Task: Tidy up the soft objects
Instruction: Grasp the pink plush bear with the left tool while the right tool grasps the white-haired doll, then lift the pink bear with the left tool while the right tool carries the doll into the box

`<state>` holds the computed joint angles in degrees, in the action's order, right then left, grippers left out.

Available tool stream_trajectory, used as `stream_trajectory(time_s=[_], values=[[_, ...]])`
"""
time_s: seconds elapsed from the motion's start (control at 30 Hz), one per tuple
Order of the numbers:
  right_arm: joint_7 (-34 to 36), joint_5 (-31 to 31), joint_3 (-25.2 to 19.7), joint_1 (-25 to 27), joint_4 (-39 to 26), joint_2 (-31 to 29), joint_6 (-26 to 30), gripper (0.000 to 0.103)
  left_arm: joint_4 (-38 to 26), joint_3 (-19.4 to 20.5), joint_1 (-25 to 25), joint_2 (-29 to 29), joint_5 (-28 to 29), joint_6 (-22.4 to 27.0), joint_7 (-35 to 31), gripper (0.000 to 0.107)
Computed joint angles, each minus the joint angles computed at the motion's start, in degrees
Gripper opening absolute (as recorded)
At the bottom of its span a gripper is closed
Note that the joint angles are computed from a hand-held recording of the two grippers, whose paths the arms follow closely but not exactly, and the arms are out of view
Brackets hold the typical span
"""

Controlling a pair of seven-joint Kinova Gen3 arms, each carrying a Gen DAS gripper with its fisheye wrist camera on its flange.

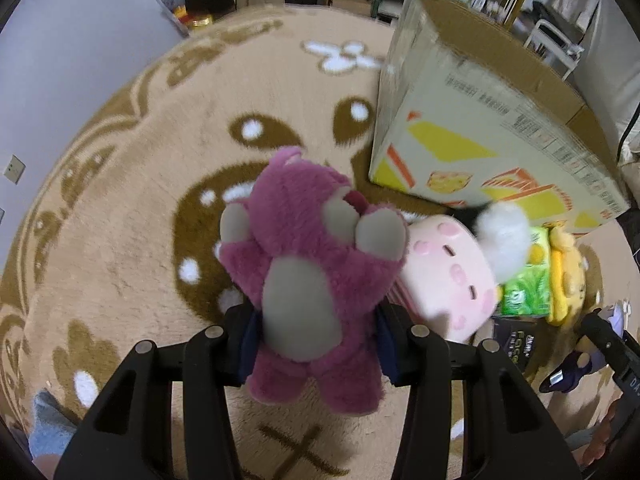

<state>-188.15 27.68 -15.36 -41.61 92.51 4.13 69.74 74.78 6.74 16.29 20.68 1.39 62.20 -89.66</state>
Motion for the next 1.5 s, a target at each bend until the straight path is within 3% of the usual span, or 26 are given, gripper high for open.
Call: stream_trajectory(time_s=[0.17, 0.4, 0.53, 0.7, 1.0, 1.37, 1.5], values=[[-5.45, 8.65, -1.58, -4.32, -1.92, 1.26, 4.80, 0.073, 7.26, 0.02, -0.25, -6.85, -0.60, -8.99, -0.95, 0.047], [-11.67, 21.44, -2.81, -11.99, -4.65, 3.11, 15.55, 0.073, 16.05, 1.12, -1.51, -16.27, 1.35, -20.75, -4.39, 0.047], [-10.29, 29.23, -2.52, -16.77, -7.33, 6.13, 22.96, 0.073, 20.15, 1.43, -2.10, -19.86, 3.16, -27.60, -7.47, 0.047], [-4.41, 36.10, -0.43, -21.80, -11.21, 9.91, 29.54, 0.073, 23.17, 1.90, -1.76, -23.26, 3.80, -32.43, -8.66, 0.047], [-1.58, 40.05, 2.55, -23.86, -11.90, 10.99, 29.79, 0.073, 24.61, 1.34, -0.78, -24.50, 7.70, -37.31, -14.68, 0.047], [-3.65, 43.45, 3.18, -20.87, -8.87, 9.71, 26.97, 0.073, 23.80, -0.17, 1.27, -23.08, 22.24, -41.76, -31.45, 0.047], [-5.00, 44.59, 3.18, -18.80, -7.00, 8.71, 24.83, 0.073, 22.20, 1.61, 1.07, -21.21, 20.40, -43.17, -30.61, 0.047]])
